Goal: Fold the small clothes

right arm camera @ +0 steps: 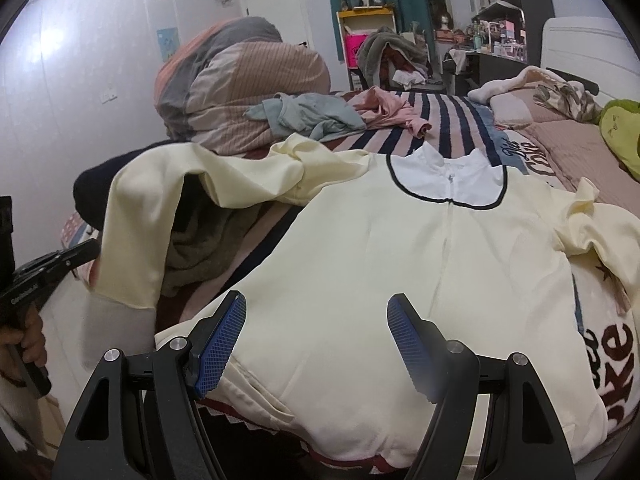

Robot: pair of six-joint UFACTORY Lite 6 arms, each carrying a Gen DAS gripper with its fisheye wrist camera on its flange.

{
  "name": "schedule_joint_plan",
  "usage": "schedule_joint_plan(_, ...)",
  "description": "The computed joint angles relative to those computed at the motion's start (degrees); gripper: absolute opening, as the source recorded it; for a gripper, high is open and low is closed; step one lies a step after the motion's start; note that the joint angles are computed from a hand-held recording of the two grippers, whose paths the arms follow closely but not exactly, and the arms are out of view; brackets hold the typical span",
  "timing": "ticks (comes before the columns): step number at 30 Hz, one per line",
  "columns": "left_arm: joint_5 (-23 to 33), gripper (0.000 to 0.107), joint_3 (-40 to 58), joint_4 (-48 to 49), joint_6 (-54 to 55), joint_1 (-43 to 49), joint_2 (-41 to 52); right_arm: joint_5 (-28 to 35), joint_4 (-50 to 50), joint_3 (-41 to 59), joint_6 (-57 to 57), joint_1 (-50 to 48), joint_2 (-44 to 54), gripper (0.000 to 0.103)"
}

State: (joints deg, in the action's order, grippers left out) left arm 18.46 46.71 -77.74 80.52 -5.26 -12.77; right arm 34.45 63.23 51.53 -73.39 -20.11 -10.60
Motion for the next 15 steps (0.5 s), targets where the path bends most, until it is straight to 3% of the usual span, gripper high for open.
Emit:
schedule_joint_plan(4,-4.8,0.002,0.4,-0.3,-1.3,-1.0,2.7,2.4,1.1,0.0,-2.3,-3.6,-0.3,0.070)
schedule_joint_plan(6,-6.5,0.020,0.0,-2.3,0.2,-0.8,2.9,3.0,1.3,0.1,-3.2,-4.8,0.0,0.070)
schedule_joint_plan(8,-4.3,0.038,-0.5,-6.9,4.8,1.6,2.7,2.8,0.9,0.1,-3.1,-5.2,0.2,0.070)
schedule_joint_plan(12,-2.9,0.041,-0.6,-7.7,7.1,4.3,3.7,1.6,-0.1,0.6,-1.3,-4.4,1.4,0.070)
schedule_joint_plan(15,-0.9,0.041,-0.9,-13.4,14.3,8.1,5.2,0.7,-1.2,1.0,0.2,-2.5,1.9,0.070)
